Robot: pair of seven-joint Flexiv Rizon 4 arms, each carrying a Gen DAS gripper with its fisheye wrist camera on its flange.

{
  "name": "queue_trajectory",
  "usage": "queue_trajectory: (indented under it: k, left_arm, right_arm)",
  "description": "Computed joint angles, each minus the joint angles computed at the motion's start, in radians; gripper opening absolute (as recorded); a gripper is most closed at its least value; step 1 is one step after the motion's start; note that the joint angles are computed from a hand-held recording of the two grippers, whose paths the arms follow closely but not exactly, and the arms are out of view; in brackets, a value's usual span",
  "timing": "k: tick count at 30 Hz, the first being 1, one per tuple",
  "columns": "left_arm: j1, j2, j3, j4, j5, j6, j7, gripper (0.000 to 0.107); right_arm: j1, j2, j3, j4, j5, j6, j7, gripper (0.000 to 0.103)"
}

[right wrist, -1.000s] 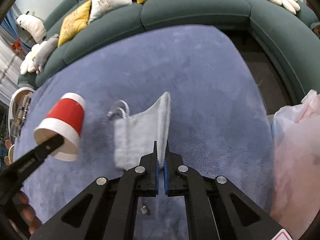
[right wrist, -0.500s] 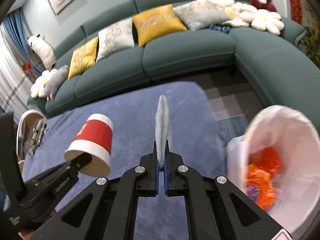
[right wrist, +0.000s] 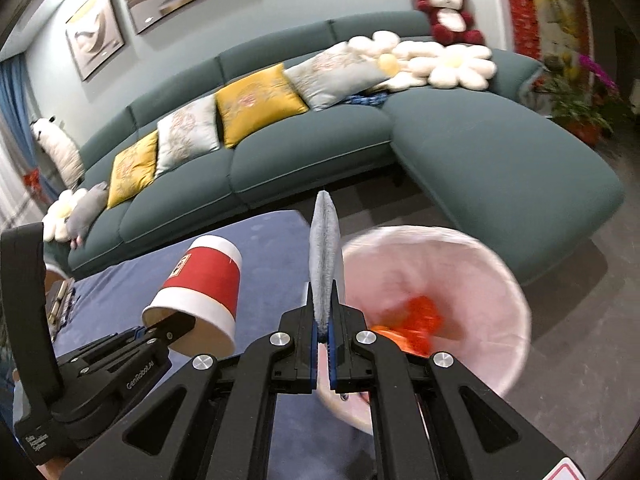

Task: Collect trash
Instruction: 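Carry pouch and red cup over the bin and open both grippers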

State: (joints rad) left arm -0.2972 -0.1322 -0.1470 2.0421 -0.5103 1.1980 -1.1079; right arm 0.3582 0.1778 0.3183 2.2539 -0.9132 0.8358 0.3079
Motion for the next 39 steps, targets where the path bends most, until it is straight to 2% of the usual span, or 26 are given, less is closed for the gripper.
queue_trajectory:
  k: [10, 18, 20, 21, 22, 24, 26, 33, 39]
  left_arm:
    - [-0.075, -0.021, -0.035, -0.029, 0.078, -0.02, -0.042, 0.005]
    - [-0.108, -0.066, -0.041, -0.08, 0.163, -0.05, -0.118, 0.007]
    - [-0.106, -0.07, -0.05, -0.076, 0.144, -0.035, -0.118, 0.008]
    - [-0.105, -0.07, -0.053, -0.074, 0.138, -0.028, -0.116, 0.014]
    - [-0.107, -0.071, -0.054, -0.075, 0.14, -0.024, -0.117, 0.027]
    - [-0.115, -0.07, -0.045, -0.073, 0.166, 0.003, -0.143, 0.045]
    - [-0.121, -0.066, -0.039, -0.062, 0.184, 0.038, -0.174, 0.056]
    - [-0.113, -0.065, -0.027, -0.077, 0.235, 0.023, -0.232, 0.058]
    - [-0.102, -0.053, -0.024, -0.066, 0.24, 0.023, -0.24, 0.058]
  right_arm:
    - [-0.046, 0.197, 0.045, 0.147, 0.109, -0.052, 0.019, 0.005]
    - [-0.083, 0.27, 0.064, 0.206, 0.145, -0.036, 0.024, 0.005]
    - [-0.09, 0.279, 0.066, 0.216, 0.15, -0.029, 0.024, 0.005]
    - [-0.094, 0.281, 0.067, 0.218, 0.15, -0.025, 0.024, 0.004]
    - [-0.099, 0.283, 0.067, 0.223, 0.148, -0.017, 0.026, 0.005]
    - [-0.106, 0.288, 0.065, 0.229, 0.147, -0.005, 0.025, 0.005]
    - [-0.115, 0.288, 0.067, 0.234, 0.14, 0.011, 0.031, 0.004]
    - [-0.129, 0.265, 0.064, 0.229, 0.108, 0.053, 0.039, 0.005]
    - [-0.139, 0.231, 0.052, 0.214, 0.077, 0.091, 0.035, 0.005]
